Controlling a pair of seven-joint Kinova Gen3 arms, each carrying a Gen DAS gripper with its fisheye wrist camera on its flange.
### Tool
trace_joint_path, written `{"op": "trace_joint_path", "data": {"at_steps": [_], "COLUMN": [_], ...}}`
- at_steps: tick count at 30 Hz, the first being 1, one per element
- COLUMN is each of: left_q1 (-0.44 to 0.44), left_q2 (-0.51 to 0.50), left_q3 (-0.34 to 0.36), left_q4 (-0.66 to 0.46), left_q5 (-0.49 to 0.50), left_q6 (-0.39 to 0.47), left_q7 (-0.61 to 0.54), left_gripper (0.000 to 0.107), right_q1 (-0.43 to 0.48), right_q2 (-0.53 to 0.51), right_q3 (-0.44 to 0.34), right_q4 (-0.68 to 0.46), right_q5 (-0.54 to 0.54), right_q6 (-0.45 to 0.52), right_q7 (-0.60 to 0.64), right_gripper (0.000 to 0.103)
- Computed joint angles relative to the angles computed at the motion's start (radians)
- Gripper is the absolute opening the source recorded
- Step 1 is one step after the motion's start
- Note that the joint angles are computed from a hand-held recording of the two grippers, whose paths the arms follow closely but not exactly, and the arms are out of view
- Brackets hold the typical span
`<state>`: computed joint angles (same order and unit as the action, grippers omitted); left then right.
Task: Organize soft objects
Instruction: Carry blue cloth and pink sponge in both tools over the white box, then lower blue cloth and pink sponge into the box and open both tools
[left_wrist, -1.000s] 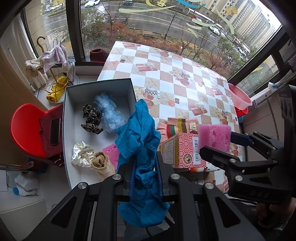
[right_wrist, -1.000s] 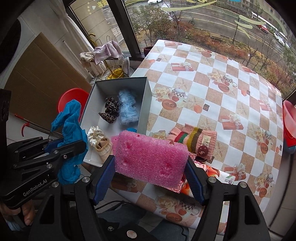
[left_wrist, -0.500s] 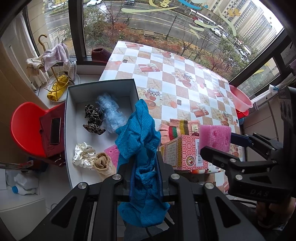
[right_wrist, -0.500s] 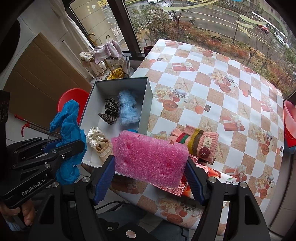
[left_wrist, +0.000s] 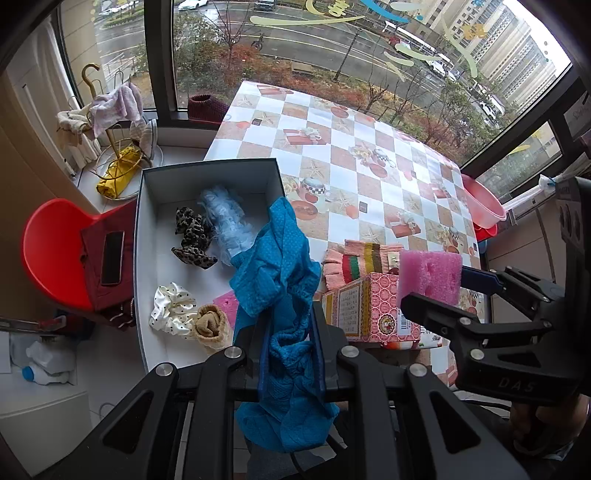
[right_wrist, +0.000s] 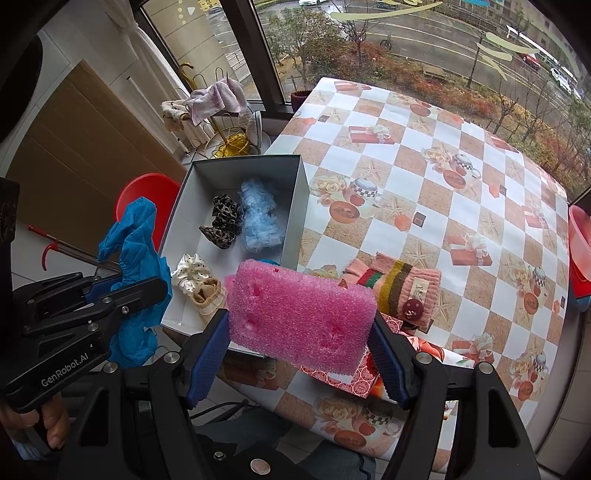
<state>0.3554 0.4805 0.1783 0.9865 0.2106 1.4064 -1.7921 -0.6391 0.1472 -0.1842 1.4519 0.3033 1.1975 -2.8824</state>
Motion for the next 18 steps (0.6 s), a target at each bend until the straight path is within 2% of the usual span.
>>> {"op": "trace_joint_path", "data": {"at_steps": [18], "left_q1": [-0.038], "left_q2": [0.018], "left_q3": [-0.009], "left_q4": [-0.004], "left_q5": [0.022], "left_q6": [-0.01], "left_q7": [0.013], "left_gripper": [0.021], "right_q1": [-0.005], "right_q2": [0.037], "right_q3": [0.015], "right_q4": [-0.049], "right_q5": [-0.016], "right_q6": [0.018], "right_q7": [0.047], "right_gripper": [0.074]}}
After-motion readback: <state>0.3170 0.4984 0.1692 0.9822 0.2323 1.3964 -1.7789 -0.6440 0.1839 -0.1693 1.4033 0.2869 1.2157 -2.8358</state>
